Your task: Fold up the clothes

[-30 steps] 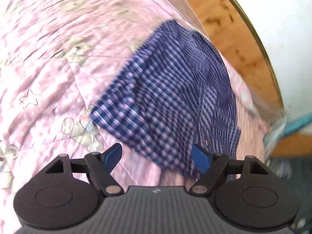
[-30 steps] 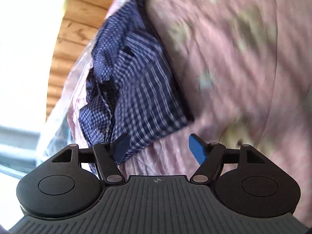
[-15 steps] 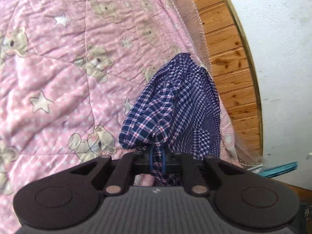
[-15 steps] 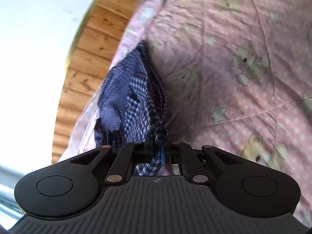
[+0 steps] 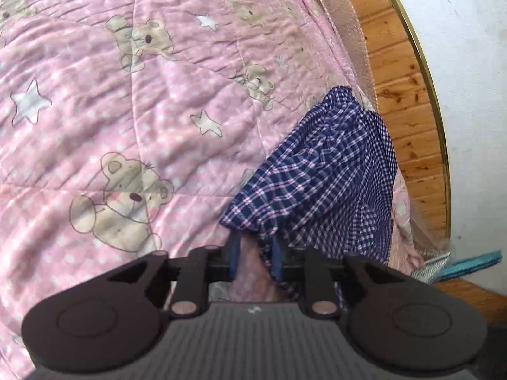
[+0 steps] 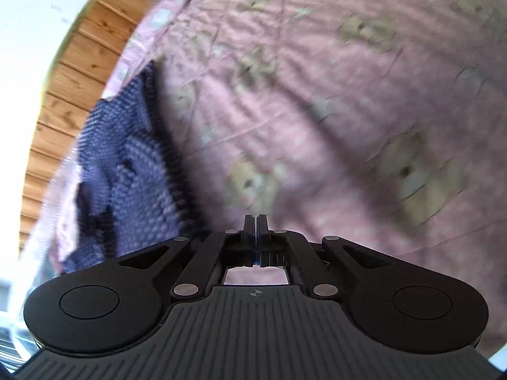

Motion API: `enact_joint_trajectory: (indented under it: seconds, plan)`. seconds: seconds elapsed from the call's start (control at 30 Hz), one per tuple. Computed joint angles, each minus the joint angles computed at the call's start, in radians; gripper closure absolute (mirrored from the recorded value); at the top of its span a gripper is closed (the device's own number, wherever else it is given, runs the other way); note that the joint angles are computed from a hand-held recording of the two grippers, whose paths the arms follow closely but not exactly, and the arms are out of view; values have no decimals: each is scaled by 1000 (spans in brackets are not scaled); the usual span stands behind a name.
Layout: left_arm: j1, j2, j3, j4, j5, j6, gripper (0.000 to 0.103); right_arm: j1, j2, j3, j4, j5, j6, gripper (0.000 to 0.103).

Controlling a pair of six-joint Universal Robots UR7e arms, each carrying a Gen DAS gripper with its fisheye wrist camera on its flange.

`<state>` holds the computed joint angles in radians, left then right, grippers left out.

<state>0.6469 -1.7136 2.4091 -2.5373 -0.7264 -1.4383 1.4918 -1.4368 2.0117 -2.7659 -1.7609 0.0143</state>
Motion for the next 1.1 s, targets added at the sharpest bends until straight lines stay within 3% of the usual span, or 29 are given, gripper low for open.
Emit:
enact_joint_trajectory:
  seconds: [0.13, 0.27, 0.33, 0.4, 0.47, 0.5, 0.63, 0.67, 0.73, 0.8, 0.83, 1.0, 1.1]
  plan:
    - [-81, -57, -42, 168, 47, 51, 80, 49, 17, -33, 7, 39, -159, 96]
    - [-120, -23, -88, 100, 118, 207, 79, 115, 107, -85, -1, 65, -290, 83]
    - [-75, 39, -112, -25, 94, 347, 79, 129, 158, -109, -13, 39, -323, 78]
    - [-13, 107, -145, -66, 78, 423, 78, 134, 209, -131, -26, -12, -335, 77]
    - [59, 150, -182, 9, 57, 411, 78, 134, 242, -140, -24, -134, -341, 81]
    - [87, 167, -205, 75, 54, 380, 80, 118, 247, -136, -30, -164, -340, 90]
    - [120, 161, -227, 86, 23, 376, 77, 102, 206, -140, 25, -158, -301, 84]
    - [109, 159, -233, 69, 29, 403, 74, 107, 203, -151, 42, -157, -307, 76]
    - [91, 168, -260, 39, 46, 455, 62, 118, 207, -176, 52, -138, -330, 75]
    - [101, 216, -315, -16, 60, 547, 57, 129, 233, -216, 37, -102, -370, 60]
    - [119, 253, -351, -33, 49, 597, 57, 137, 257, -245, 39, -88, -401, 57]
    - [216, 427, -523, 0, -17, 727, 56, 157, 387, -401, 121, -66, -578, 59]
    - [279, 488, -607, 187, -18, 665, 58, 145, 445, -487, 240, -183, -596, 61]
